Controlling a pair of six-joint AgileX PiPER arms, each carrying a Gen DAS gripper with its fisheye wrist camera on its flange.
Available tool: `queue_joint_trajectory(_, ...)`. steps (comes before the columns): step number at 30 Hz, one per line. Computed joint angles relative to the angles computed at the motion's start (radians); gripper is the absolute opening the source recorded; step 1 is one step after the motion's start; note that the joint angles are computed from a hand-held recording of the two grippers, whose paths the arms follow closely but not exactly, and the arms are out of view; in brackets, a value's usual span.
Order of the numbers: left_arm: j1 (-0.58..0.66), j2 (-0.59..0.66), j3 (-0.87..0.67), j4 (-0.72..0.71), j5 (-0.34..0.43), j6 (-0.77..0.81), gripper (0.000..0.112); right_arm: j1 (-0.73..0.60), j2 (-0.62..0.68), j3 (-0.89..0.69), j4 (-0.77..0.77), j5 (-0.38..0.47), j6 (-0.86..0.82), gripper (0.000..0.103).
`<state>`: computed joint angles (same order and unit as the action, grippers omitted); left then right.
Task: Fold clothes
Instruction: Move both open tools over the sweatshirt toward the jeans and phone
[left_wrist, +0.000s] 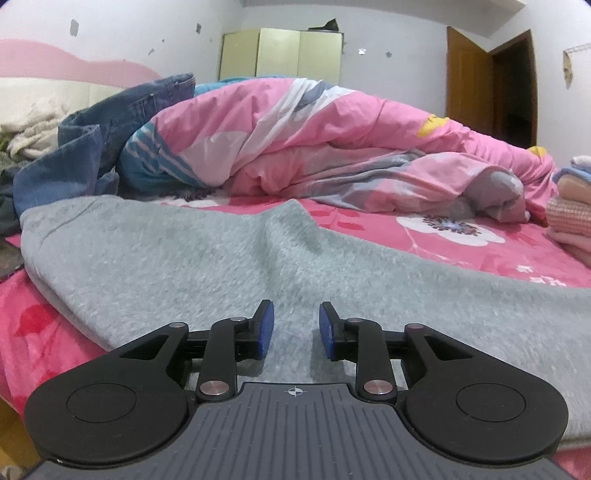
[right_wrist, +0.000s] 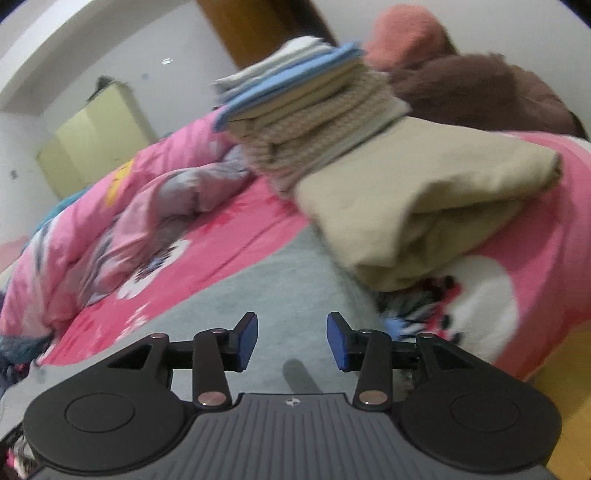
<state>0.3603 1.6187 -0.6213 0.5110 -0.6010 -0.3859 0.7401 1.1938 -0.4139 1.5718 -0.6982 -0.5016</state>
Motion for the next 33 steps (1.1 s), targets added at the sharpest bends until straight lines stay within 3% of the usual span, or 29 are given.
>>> queue_joint_trajectory(2, 0.002, -0.01, 0.008, -0.001, 0.006, 0.0, 0.027, 0.007, -0.011, 0.036, -0.014, -0.006, 0.074, 0.045)
queue_joint_trajectory(9, 0.113, -0.086, 0.039, 0.192, 0.002, -0.213, 0.028, 0.113, -0.023, 0.073, -0.124, -0.039, 0.209, 0.045)
queue_joint_trajectory(11, 0.162, -0.106, 0.034, 0.251, 0.005, -0.306, 0.031, 0.114, 0.005, 0.034, -0.184, -0.014, 0.209, 0.045)
queue_joint_trajectory(14, 0.23, -0.108, -0.004, 0.31, 0.031, -0.419, 0.038, 0.08, 0.1, -0.077, -0.338, 0.088, 0.219, 0.045)
queue_joint_trajectory(18, 0.326, -0.048, -0.127, 0.459, 0.089, -0.658, 0.045, 0.011, 0.296, -0.288, -0.699, 0.257, 0.383, 0.045)
queue_joint_trajectory(23, 0.421, 0.093, -0.356, 0.787, 0.165, -1.118, 0.05, -0.021, 0.558, -0.599, -1.199, 0.425, 0.767, 0.045)
queue_joint_trajectory(27, 0.479, 0.227, -0.522, 1.026, 0.117, -1.464, 0.05, -0.02, 0.727, -0.821, -1.599, 0.508, 1.112, 0.045)
queue_joint_trajectory(30, 0.505, 0.301, -0.599, 1.032, 0.056, -1.56, 0.052, -0.017, 0.807, -0.929, -1.888, 0.535, 1.393, 0.045)
queue_joint_trajectory(33, 0.503, 0.349, -0.655, 1.014, 0.052, -1.596, 0.052, -0.02, 0.859, -1.0, -2.115, 0.546, 1.616, 0.045)
